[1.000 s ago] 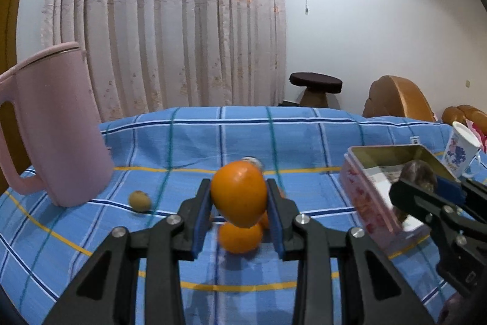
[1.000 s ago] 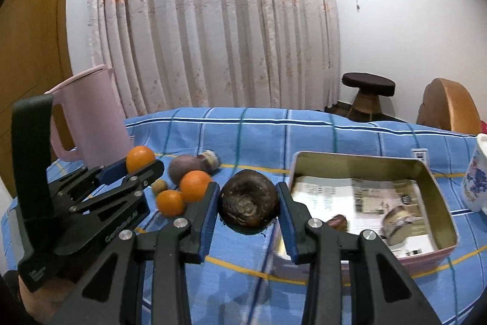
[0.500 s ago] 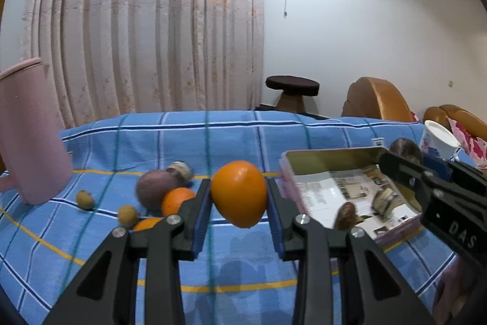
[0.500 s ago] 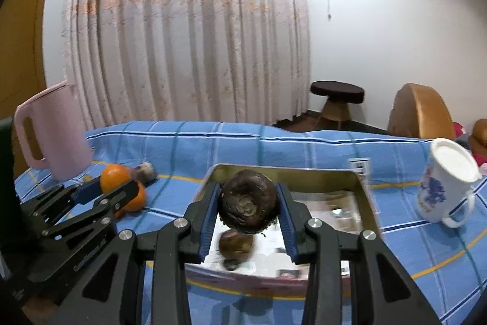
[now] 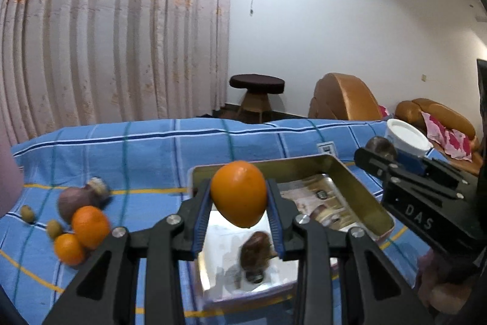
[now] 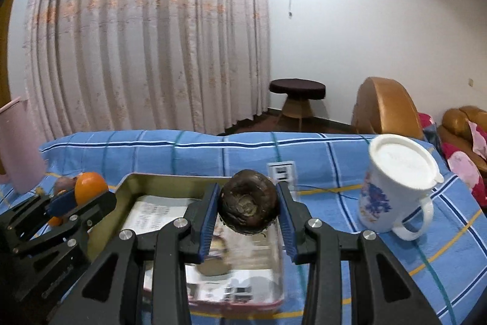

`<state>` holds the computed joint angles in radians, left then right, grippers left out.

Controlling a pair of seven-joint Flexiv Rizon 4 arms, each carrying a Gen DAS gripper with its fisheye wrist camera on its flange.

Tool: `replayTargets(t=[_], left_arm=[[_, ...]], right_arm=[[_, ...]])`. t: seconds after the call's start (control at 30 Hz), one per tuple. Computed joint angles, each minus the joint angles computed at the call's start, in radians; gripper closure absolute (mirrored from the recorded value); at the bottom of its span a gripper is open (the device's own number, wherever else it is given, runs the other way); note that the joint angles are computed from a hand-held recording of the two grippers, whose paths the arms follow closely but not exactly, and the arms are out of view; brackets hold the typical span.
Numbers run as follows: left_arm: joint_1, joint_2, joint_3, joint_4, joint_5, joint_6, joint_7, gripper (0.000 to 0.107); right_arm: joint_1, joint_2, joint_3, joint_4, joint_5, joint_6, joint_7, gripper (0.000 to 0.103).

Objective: Organize fruits
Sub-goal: 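Carry the orange with the left gripper while the right carries the mangosteen over the tin, then open both grippers to drop the orange and mangosteen into the tin box, then move both grippers back toward the remaining fruits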

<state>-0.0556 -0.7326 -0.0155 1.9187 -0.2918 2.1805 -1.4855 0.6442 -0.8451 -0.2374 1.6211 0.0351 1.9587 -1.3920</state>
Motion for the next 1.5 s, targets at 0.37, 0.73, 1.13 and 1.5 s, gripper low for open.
replayTargets(t=[0.37,0.73,1.13,1.5], left_arm=[[-0.026,-0.036,-0.003,-0.113,-0.029,-0.187,0.053,0.071],[-0.010,-0.032,0.002,-0.122,-0.017,-0.281,0.007,0.071],[-0.151,-0.044,0.134,-0.099,-0.113,-0.116,0.024,0.004],[-0.148,-0.020,0.119,-0.016,-0.237,-0.006,0.072,0.004]], right_arm=[[-0.111,-0.038,0.091,-0.087,-0.125,-0.163,0.090,0.063],[-0.212,-0.053,0.213,-0.101,-0.243,-0.163,0.142,0.050],[-0.295,-0.045,0.322,-0.055,-0.276,0.044,0.158,0.027],[-0.046,-0.051,0.036,-0.043,0.067,0.147,0.080,0.021]])
